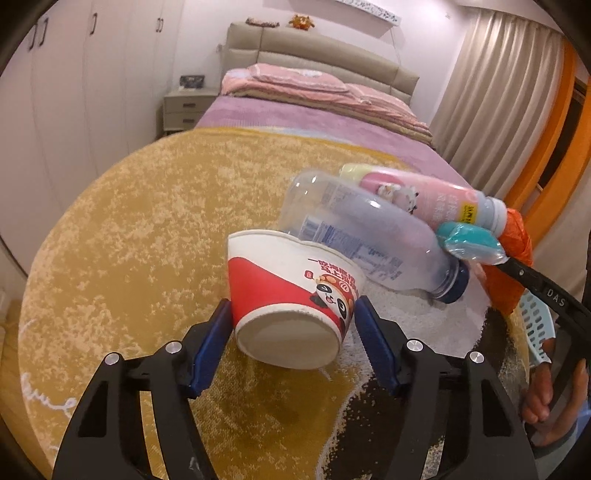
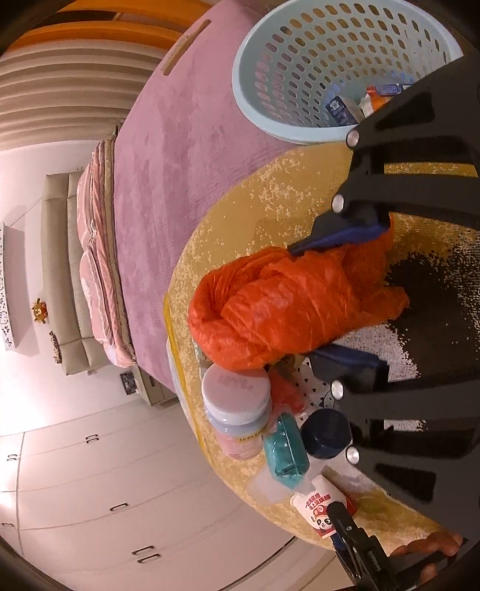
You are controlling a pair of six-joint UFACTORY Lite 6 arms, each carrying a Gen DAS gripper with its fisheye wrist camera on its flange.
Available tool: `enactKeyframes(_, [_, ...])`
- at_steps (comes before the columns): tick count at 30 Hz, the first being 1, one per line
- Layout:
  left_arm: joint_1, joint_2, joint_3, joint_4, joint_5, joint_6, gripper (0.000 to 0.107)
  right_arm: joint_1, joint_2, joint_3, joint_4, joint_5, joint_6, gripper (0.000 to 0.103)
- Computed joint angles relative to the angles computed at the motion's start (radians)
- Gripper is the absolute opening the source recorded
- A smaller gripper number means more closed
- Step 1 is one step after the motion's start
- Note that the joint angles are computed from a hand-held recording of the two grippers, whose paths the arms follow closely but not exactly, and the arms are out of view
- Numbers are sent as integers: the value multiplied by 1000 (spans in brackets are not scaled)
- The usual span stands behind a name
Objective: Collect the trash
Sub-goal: 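Grasp the orange plastic bag with right gripper while left grasps the red-white cup, then carry the bag and red-white cup over the basket and release both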
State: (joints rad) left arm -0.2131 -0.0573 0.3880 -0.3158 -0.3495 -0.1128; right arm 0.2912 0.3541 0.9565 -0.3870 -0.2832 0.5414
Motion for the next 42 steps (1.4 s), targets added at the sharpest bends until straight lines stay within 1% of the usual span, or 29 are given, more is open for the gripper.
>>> enactKeyframes(3, [-23, -75, -27, -55, 12, 49, 65, -7, -37, -37, -5, -17, 3, 34])
enactKeyframes(5, [-66, -143, -42, -194, 21, 174, 65, -13, -72, -67, -15, -28, 17, 34])
enactKeyframes(8, [-107, -213, -50, -305, 37, 273, 65, -34, -131, -111, -50, -43, 53, 34])
enactKeyframes(9, [-133, -237, -48, -370, 38, 333, 65, -43, -151, -124, -69, -47, 70, 34])
enactKeyframes(11, [-166, -257, -33, -463, 41, 422, 65, -65, -194, -152, -101, -53, 100, 34])
enactKeyframes(12, [-198, -265, -20, -537, 36, 492, 65, -78, -218, -164, -122, -53, 120, 34])
enactKeyframes(16, [-286, -227, 68, -666, 20, 615, 65, -146, -299, -206, -240, -66, 230, 34])
enactKeyframes(18, [-326, -191, 115, -696, 8, 640, 65, -191, -342, -229, -300, -75, 282, 34])
enactKeyframes(22, [-404, -74, 249, -735, -3, 688, 65, -278, -401, -259, -358, -76, 318, 34])
enactKeyframes(26, [-462, 57, 387, -726, -6, 699, 65, -388, -429, -275, -483, -102, 421, 34])
enactKeyframes(29, [-506, 172, 509, -742, -1, 730, 65, -463, -430, -272, -524, -106, 445, 34])
enactKeyframes(32, [-556, 289, 644, -824, -9, 829, 65, -544, -411, -253, -582, -118, 484, 34])
enactKeyframes(34, [-584, 373, 748, -869, 4, 890, 65, -602, -381, -225, -634, -127, 532, 34])
enactKeyframes(36, [-603, 434, 823, -909, 12, 943, 65, -641, -350, -199, -648, -126, 542, 34])
enactKeyframes(39, [-637, 555, 977, -1027, 31, 1081, 65, -686, -298, -156, -674, -111, 570, 34])
enactKeyframes(42, [-656, 673, 1132, -1190, 46, 1254, 65, -718, -241, -114, -704, -79, 616, 34])
